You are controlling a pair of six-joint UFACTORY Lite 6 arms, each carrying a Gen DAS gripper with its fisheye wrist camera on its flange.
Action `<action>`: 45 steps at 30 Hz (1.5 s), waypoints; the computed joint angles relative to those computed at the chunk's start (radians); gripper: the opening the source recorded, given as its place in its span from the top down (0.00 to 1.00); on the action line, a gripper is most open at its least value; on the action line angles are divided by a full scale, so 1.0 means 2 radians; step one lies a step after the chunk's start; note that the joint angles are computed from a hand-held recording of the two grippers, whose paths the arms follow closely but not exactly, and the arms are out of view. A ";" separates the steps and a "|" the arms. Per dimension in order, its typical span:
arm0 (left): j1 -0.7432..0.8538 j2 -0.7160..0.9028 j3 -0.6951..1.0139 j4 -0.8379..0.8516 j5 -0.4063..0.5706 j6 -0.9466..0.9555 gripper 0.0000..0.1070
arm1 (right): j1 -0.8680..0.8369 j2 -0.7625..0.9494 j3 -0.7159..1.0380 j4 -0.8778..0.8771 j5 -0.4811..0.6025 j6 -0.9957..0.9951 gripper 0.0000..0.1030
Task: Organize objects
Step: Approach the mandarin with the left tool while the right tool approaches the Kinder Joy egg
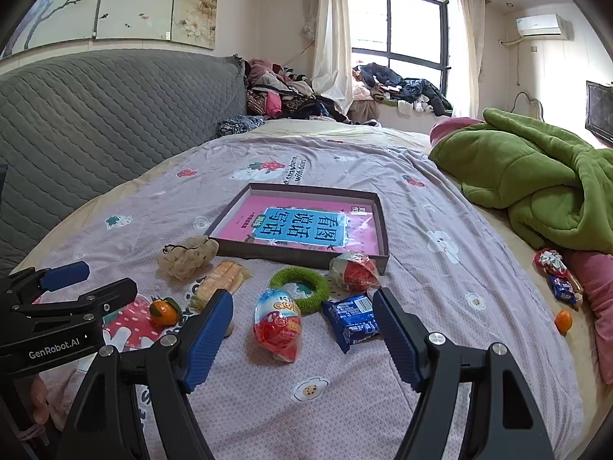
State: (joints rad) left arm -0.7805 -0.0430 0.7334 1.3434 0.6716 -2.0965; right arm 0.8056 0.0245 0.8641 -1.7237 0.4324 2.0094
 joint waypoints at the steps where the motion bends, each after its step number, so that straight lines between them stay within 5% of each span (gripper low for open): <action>1: 0.000 -0.002 -0.001 0.001 -0.001 -0.001 0.26 | 0.000 0.000 0.000 0.000 0.000 0.000 0.27; 19: 0.056 -0.035 -0.009 0.007 -0.009 0.050 0.26 | 0.000 0.012 0.047 0.051 -0.006 -0.077 0.27; 28: 0.118 -0.025 -0.011 0.016 -0.067 0.079 0.26 | 0.002 0.070 0.123 0.114 -0.012 -0.158 0.27; 45: 0.146 0.110 -0.008 0.239 -0.149 -0.122 0.26 | -0.026 0.146 0.108 0.036 -0.051 -0.076 0.27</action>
